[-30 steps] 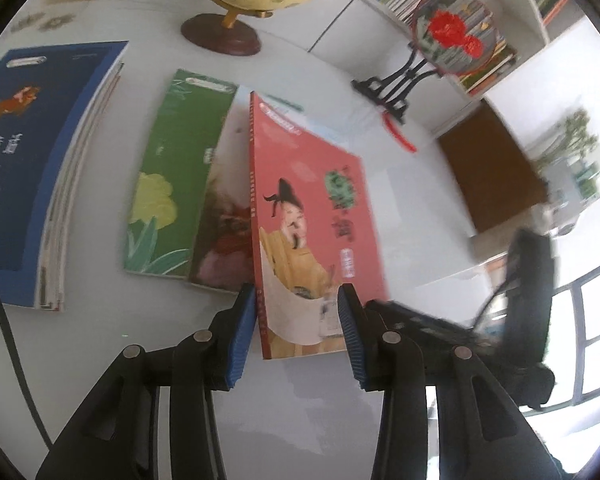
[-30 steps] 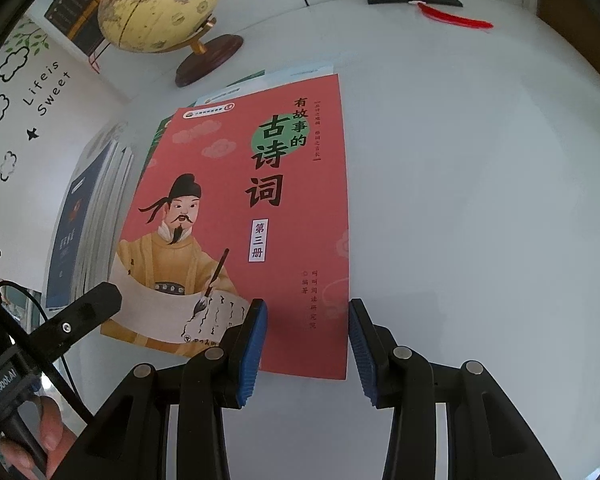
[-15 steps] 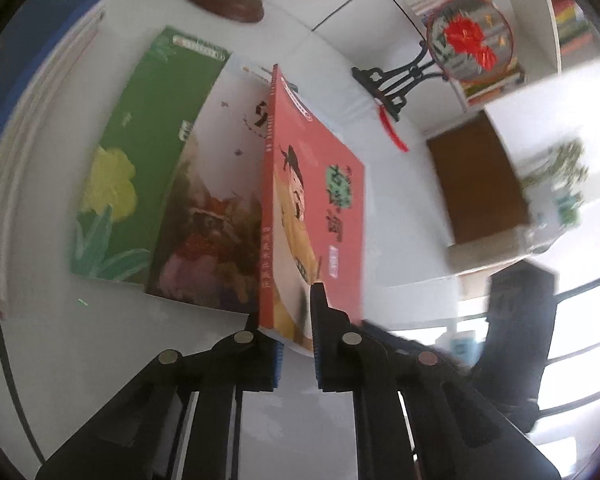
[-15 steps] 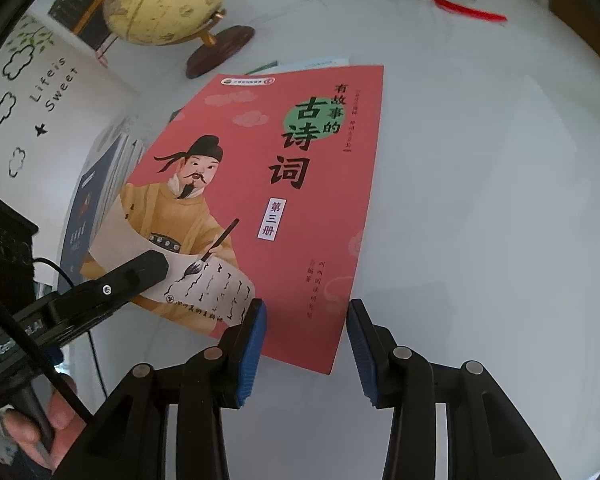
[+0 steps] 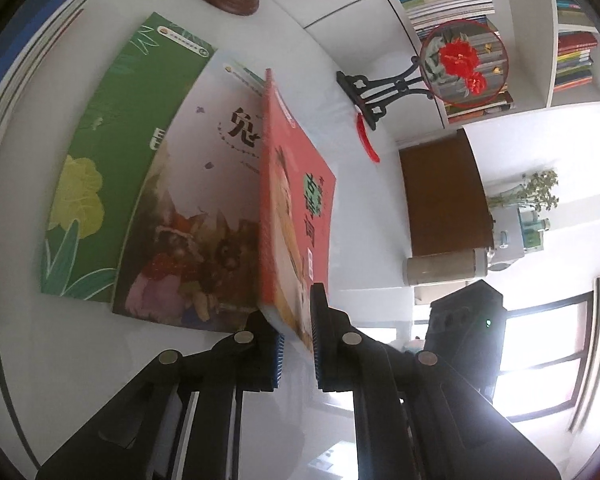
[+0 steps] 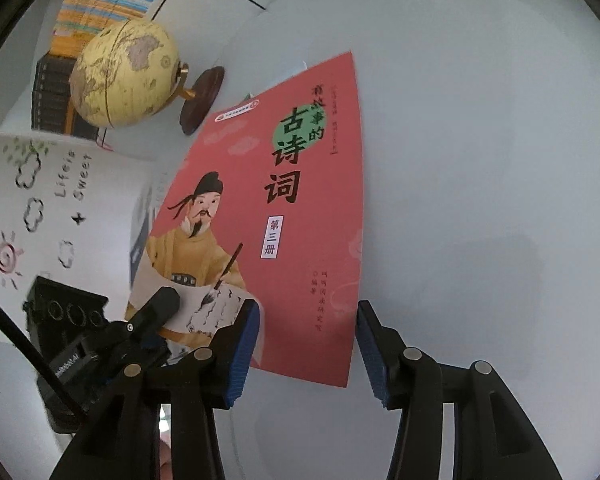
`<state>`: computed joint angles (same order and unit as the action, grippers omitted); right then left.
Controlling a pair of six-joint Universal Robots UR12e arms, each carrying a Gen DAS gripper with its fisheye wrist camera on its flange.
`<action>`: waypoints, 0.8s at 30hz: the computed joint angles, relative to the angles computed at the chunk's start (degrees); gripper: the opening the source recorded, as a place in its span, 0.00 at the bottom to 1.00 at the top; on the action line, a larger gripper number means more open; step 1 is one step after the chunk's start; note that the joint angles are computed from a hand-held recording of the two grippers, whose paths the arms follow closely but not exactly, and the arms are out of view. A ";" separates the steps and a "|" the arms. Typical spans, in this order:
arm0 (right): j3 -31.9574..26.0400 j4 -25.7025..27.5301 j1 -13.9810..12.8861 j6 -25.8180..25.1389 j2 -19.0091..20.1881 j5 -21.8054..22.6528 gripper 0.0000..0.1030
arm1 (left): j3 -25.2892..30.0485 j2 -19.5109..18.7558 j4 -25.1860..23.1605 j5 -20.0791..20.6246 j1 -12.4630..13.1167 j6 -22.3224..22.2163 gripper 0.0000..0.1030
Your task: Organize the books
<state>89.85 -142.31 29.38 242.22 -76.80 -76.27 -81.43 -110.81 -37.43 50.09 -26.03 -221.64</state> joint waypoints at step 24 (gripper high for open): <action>-2.52 -1.73 1.05 -1.22 0.76 -3.30 0.22 | 1.09 1.83 -5.35 9.33 -1.71 11.30 0.08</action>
